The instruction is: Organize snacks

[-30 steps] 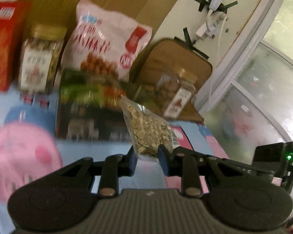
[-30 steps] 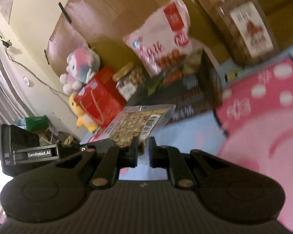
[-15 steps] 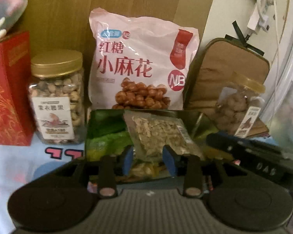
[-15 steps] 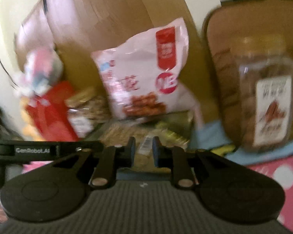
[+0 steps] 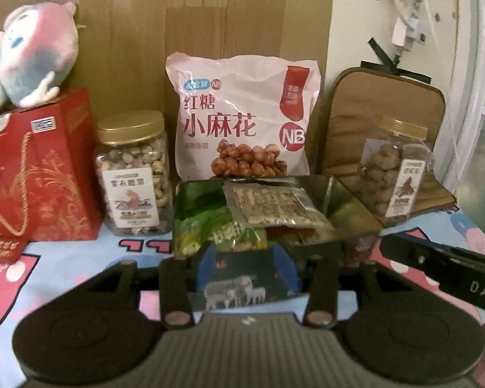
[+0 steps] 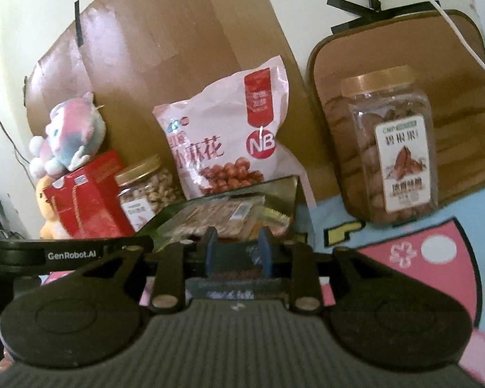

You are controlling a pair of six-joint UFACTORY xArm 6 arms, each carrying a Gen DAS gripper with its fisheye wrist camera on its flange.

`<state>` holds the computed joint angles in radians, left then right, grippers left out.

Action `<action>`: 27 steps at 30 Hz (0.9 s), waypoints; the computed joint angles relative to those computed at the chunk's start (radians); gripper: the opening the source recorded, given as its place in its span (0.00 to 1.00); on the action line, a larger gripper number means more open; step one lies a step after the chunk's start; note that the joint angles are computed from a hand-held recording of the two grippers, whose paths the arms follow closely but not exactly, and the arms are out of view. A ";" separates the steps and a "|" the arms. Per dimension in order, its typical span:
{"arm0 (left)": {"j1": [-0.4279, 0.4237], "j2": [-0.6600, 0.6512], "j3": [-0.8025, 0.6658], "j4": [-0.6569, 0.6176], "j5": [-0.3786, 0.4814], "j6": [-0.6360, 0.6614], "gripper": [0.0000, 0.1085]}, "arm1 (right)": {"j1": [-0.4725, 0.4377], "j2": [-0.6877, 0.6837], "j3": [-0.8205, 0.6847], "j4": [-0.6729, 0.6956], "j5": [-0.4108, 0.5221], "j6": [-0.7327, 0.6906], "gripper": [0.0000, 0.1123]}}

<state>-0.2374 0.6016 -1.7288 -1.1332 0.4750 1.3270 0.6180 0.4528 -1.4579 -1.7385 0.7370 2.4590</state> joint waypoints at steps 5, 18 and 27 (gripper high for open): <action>0.004 -0.113 0.171 -0.087 -0.039 0.098 0.40 | 0.058 -0.029 0.042 0.049 0.043 0.014 0.28; 0.000 -0.322 0.499 -0.358 -0.134 0.377 0.53 | 0.206 -0.058 0.116 0.187 0.145 -0.003 0.35; 0.018 -0.445 0.657 -0.609 -0.147 0.634 0.95 | 0.290 -0.052 0.121 0.230 0.218 0.007 0.41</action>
<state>-0.2195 0.1569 -1.0720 -1.7417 0.3275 1.9608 0.9078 0.4007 -1.3366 -1.5087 0.9545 2.4660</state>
